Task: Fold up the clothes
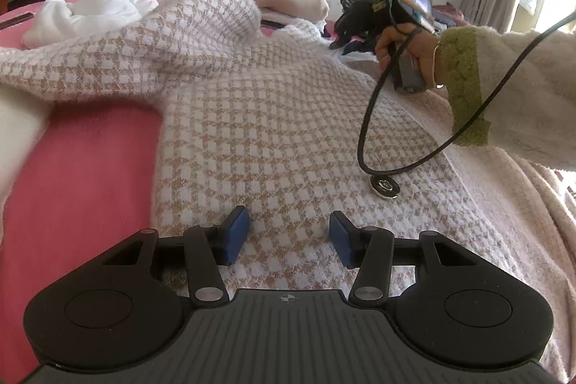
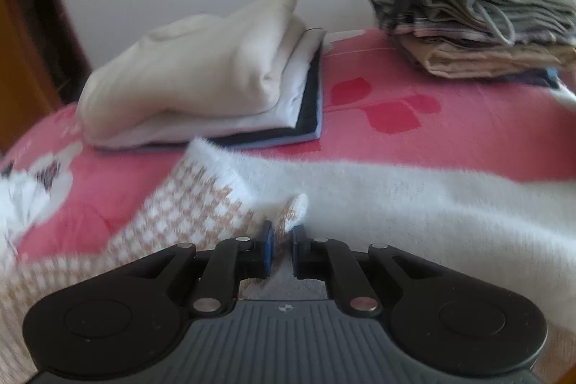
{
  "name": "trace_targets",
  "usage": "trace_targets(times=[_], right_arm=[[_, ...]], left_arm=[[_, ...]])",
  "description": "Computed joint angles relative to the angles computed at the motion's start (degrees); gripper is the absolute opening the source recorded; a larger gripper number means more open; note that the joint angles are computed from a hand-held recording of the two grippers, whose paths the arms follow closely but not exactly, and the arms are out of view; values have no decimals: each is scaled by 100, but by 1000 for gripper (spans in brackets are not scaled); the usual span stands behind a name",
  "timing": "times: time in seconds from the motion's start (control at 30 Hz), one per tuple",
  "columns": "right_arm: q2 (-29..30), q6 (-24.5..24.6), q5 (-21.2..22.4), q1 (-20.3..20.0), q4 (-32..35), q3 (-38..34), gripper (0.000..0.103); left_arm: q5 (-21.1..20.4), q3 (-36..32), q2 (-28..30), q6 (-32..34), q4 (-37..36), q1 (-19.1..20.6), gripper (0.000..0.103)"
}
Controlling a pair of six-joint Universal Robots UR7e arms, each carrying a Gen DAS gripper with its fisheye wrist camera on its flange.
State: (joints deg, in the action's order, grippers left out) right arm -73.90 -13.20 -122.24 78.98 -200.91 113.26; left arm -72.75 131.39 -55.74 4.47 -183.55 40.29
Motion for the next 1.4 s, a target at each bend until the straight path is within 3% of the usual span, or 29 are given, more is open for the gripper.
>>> trace_targets(times=[0.07,0.17,0.27,0.33,0.4,0.47,0.6,0.8,0.93,1.03,1.1,1.17,1.27,1.4], right_arm=[[101,-80,-492,191,-532,-39,22],[25,-555,-434,357,-1218,125,23],[-372,-1083,576,418,-238,423,23],[-415,-1658,817,557,544,442,22],[-146,-2165,534,719,732,342,21],[286,-2229,-30,697,649,80,21],[439,-1922,159,443,345,76,22],[315,-1748,-566,881,934,-90,25],[-231,-1424,-41,1029,1250,285,26],[-611,-804,304,1147,1949,485,26],[-848,-291,638,1169,2451,615,26],[-1021,160,1076,1145,2777,754,26],[-1088,550,1474,1150,2741,1026,30],[-1050,1190,1877,1061,2644,1361,30]], left_arm=[[8,2,-1,-3,-4,-4,50],[17,12,9,-4,-39,-6,50],[25,21,27,31,-80,-10,50],[37,27,39,48,-106,-18,50],[37,29,42,52,-114,-18,50],[2,26,33,56,-124,6,50],[-85,22,22,27,-157,64,50],[-107,8,-26,-152,-148,78,50],[61,66,-272,-303,-199,23,50],[488,-30,-509,-65,-343,-27,51],[763,-156,-613,198,-555,-27,58],[1378,-444,-571,232,-607,0,62],[2447,-1064,-368,-139,-257,113,62],[3332,-2096,-69,-1098,865,384,66]])
